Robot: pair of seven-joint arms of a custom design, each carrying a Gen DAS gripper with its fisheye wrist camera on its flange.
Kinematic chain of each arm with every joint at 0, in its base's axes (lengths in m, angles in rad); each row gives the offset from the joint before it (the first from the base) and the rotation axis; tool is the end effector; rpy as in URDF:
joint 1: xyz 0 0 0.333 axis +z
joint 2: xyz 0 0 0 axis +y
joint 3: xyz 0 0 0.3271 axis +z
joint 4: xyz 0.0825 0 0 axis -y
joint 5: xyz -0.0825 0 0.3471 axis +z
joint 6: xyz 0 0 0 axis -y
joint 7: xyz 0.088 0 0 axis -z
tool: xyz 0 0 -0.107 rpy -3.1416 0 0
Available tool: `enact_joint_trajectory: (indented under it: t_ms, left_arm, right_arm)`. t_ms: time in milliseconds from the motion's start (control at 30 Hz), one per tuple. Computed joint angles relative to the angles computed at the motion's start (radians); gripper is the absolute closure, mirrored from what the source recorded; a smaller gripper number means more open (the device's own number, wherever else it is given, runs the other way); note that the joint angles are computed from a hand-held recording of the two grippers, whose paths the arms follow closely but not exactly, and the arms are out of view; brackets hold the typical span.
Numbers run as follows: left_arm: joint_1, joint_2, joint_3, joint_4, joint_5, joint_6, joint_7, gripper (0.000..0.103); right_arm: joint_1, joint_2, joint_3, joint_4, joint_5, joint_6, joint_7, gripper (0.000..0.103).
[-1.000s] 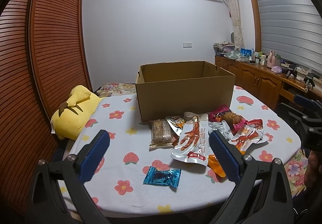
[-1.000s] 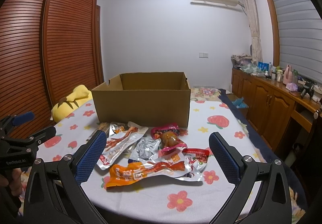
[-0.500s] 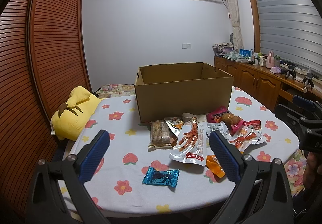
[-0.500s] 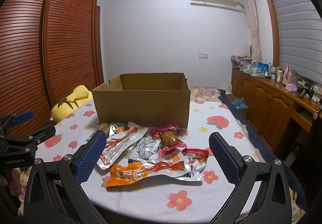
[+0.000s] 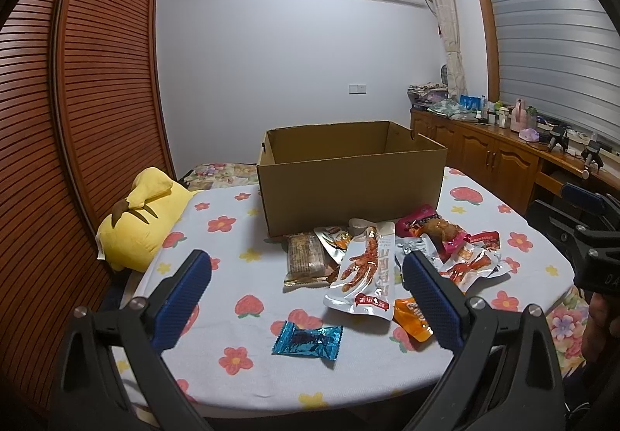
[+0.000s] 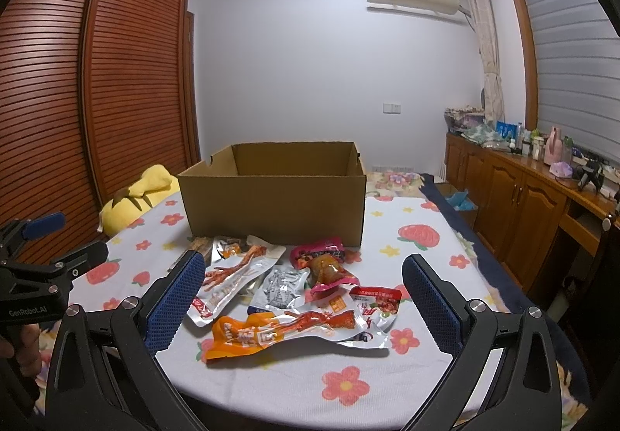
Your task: Organize snacks
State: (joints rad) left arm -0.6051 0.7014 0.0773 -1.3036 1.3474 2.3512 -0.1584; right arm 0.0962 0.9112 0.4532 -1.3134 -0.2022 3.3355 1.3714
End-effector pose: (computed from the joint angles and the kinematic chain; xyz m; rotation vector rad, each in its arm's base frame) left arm 0.6441 -0.3791 0.3994 -1.6611 1.2281 -0.7447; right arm 0.7100 0.2883 0.3960 -1.7566 0.9539 -0.6545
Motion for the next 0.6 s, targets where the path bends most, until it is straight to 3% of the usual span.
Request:
enact_joint_trajectory:
  t_ms: [400, 600]
  left_arm:
    - [-0.007, 0.017, 0.002, 0.034, -0.026, 0.001, 0.032, 0.003]
    - [0.011, 0.024, 0.007, 0.022, -0.037, 0.049, 0.024, 0.003]
  right_arm:
    - [0.001, 0.001, 0.001, 0.003, 0.003, -0.004, -0.004, 0.000]
    - [-0.022, 0.002, 0.028, -0.003, 0.010, -0.031, -0.023, 0.000]
